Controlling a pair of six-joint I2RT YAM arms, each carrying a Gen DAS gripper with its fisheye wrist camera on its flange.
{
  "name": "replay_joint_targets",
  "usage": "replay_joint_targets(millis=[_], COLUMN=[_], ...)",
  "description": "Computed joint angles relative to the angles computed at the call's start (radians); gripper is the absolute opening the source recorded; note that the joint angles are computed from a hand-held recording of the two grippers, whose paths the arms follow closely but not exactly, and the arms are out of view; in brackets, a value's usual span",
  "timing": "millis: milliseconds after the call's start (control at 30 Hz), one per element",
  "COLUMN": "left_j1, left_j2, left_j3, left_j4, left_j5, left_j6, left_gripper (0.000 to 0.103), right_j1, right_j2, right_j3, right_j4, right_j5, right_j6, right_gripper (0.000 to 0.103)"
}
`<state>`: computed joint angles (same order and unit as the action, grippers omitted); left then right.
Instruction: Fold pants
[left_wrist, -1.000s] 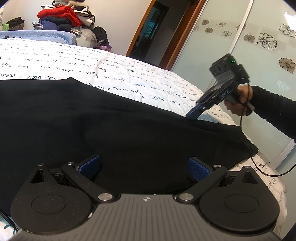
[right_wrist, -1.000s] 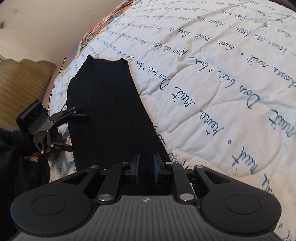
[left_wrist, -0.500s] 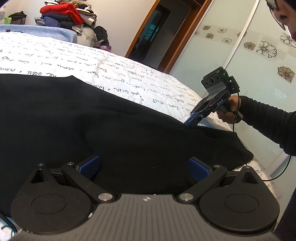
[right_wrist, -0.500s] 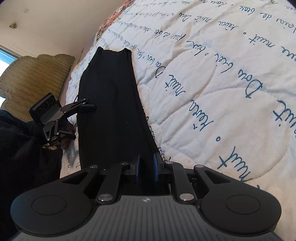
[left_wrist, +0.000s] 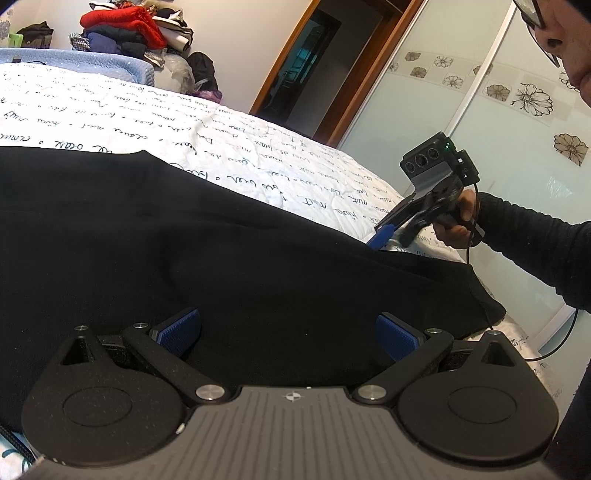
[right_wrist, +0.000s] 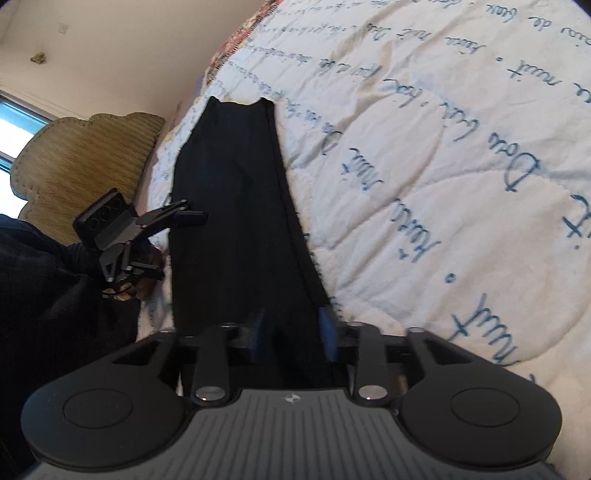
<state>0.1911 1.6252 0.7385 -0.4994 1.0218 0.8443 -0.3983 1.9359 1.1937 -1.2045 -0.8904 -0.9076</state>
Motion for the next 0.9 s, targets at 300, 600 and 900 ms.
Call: replay_joint_targets(millis=[300, 600, 900], left_j1=[0.001, 0.003, 0.003], left_j2=[-0.003, -0.003, -0.006], left_j3=[-0.004, -0.007, -0.011], left_j4=[0.002, 0.003, 0.008], left_j5=[-0.002, 0.000, 0.002], left_j6=[0.004, 0.003, 0.000], left_gripper=[0.102, 0.102, 0.102], right_j1=[0.044, 0.142, 0.110], right_j2=[0.034, -0.006, -0.145], right_j3=[0.037, -0.014, -0.019], right_j4=[-0.107, 0.081, 0.145], right_j5=[-0.058, 0.029, 0.137], right_j6=[-0.063, 0.105, 0.179], right_gripper=[0.068, 0.005, 0.004])
